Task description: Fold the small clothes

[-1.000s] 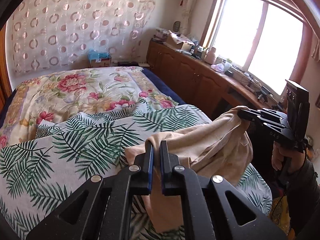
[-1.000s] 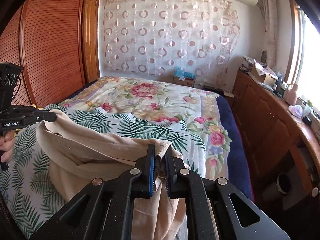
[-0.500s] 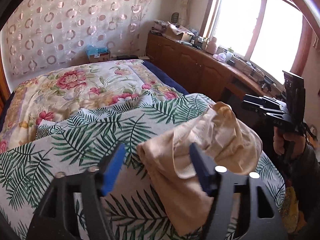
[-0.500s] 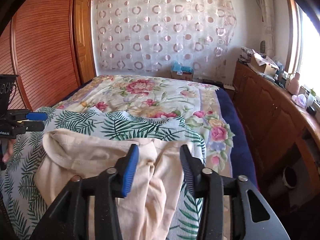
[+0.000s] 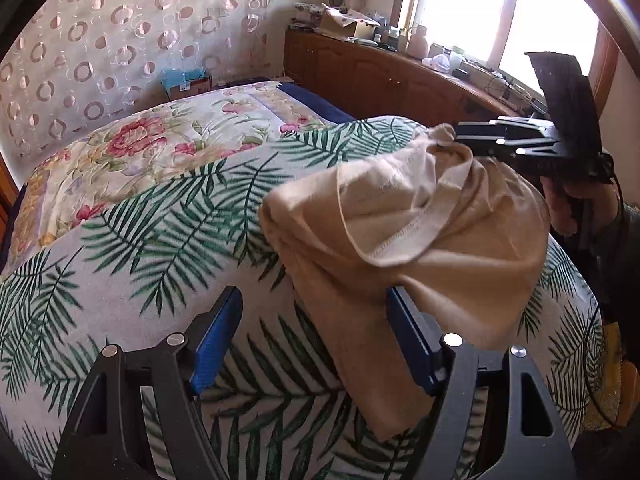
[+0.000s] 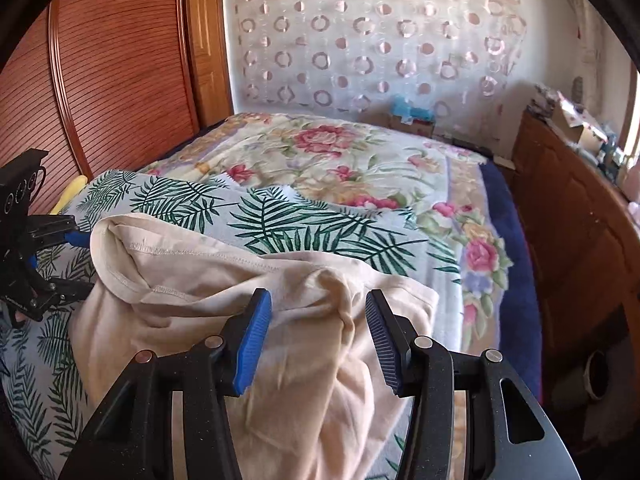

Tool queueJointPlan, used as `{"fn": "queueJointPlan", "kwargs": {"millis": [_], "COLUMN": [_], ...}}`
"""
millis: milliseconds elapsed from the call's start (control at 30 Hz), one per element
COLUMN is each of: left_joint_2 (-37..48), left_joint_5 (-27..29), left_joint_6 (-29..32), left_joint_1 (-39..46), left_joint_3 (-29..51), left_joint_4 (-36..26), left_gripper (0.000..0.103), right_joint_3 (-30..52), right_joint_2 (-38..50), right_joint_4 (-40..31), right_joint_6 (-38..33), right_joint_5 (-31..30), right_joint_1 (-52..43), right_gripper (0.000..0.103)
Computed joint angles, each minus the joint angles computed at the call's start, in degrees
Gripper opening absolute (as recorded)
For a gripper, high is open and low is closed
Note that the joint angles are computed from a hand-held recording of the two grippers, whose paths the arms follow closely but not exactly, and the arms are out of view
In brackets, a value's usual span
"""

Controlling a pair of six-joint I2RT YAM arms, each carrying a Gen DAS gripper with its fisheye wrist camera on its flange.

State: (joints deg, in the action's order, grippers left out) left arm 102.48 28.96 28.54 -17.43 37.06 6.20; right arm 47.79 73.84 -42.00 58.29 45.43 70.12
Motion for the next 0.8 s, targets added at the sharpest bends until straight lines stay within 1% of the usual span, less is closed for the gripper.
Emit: {"fn": "queueJointPlan", "kwargs": {"millis": [33,67,100,133,167,200,233,267,300,367,400,433,467,500,567,667,700,733,767,800], "left_joint_2": [0.45,0.79,1.1,1.65,2.28,2.89,3.37,3.62,4.22,5.26,5.61,5.87,5.78,5.96,5.87,4.46,4.17,4.14,4.1,4.18], "left_joint_5": [-0.43,-1.8,-3.2,-3.56,-3.56,-3.82,-4.05,-4.36,-4.71,-6.12,-7.05,-8.91,-8.92,-7.39,-4.23,-4.5,-3.72,-2.78,-2.04,-1.55], "left_joint_6": [-0.53,-1.15,-1.63,-2.05,-2.69,-3.36,-4.07,-5.12,-6.16,-9.47,-11.21,-13.44,-14.91,-15.63,-14.94,-12.9,-12.49,-12.3,-12.14,-11.88], "left_joint_1": [-0.67,-1.64,-2.63,-3.11,-3.44,-3.7,-3.71,-3.69,-3.43,-2.76,-2.4,-2.31,-1.63,-0.94,0.32,0.47,0.68,0.88,0.92,0.83], "left_joint_3": [0.61,1.14,1.73,2.52,3.75,5.02,5.75,6.16,6.66,8.08,8.25,8.45,8.73,9.07,9.88,8.3,8.09,8.16,8.09,8.36], "left_joint_4": [0.59,1.61,2.64,3.18,2.88,2.42,3.02,4.02,5.05,6.6,8.01,9.42,9.66,9.37,7.06,7.1,6.43,5.71,4.97,4.02], "left_gripper": [0.075,0.075,0.073,0.071,0.066,0.061,0.059,0.057,0.056,0.055,0.055,0.055,0.055,0.055,0.055,0.056,0.056,0.057,0.057,0.057], "right_joint_3": [-1.05,-3.12,-5.68,-7.53,-8.66,-9.59,-10.39,-10.65,-10.48,-9.17,-7.93,-6.93,-6.07,-5.37,-4.86,-3.18,-2.17,-1.05,-0.46,0.53], "right_joint_2": [-1.07,-3.17,-5.99,-7.74,-8.85,-9.92,-11.17,-11.85,-11.83,-11.35,-10.85,-10.64,-10.27,-9.67,-8.82,-7.25,-6.82,-5.8,-5.26,-5.01], "right_joint_4": [1.83,3.89,7.59,10.37,12.14,13.02,13.75,12.88,10.58,4.19,-1.22,-6.5,-10.96,-14.21,-15.87,-19.28,-20.83,-23.43,-25.98,-25.06], "right_joint_6": [-1.77,-3.37,-6.01,-7.11,-8.1,-8.75,-9.43,-8.63,-5.92,1.8,8.19,14.52,19.23,22.56,22.9,24.76,25.44,27.68,30.72,30.11], "right_joint_5": [-1.24,-1.99,-3.67,-5.0,-6.07,-6.46,-6.29,-4.36,-1.22,5.35,8.64,10.77,11.53,11.38,10.59,8.65,8.23,8.24,8.44,8.51], "right_joint_1": [-1.44,-2.79,-4.64,-5.53,-6.51,-6.83,-6.65,-5.61,-3.52,-0.39,0.83,1.76,2.05,1.96,2.28,2.49,2.8,3.79,5.34,5.73], "right_gripper": [0.049,0.031,0.023,0.012,0.004,0.004,0.003,0.002,0.002,0.002,0.002,0.002,0.002,0.002,0.002,0.003,0.008,0.022,0.04,0.046]}}
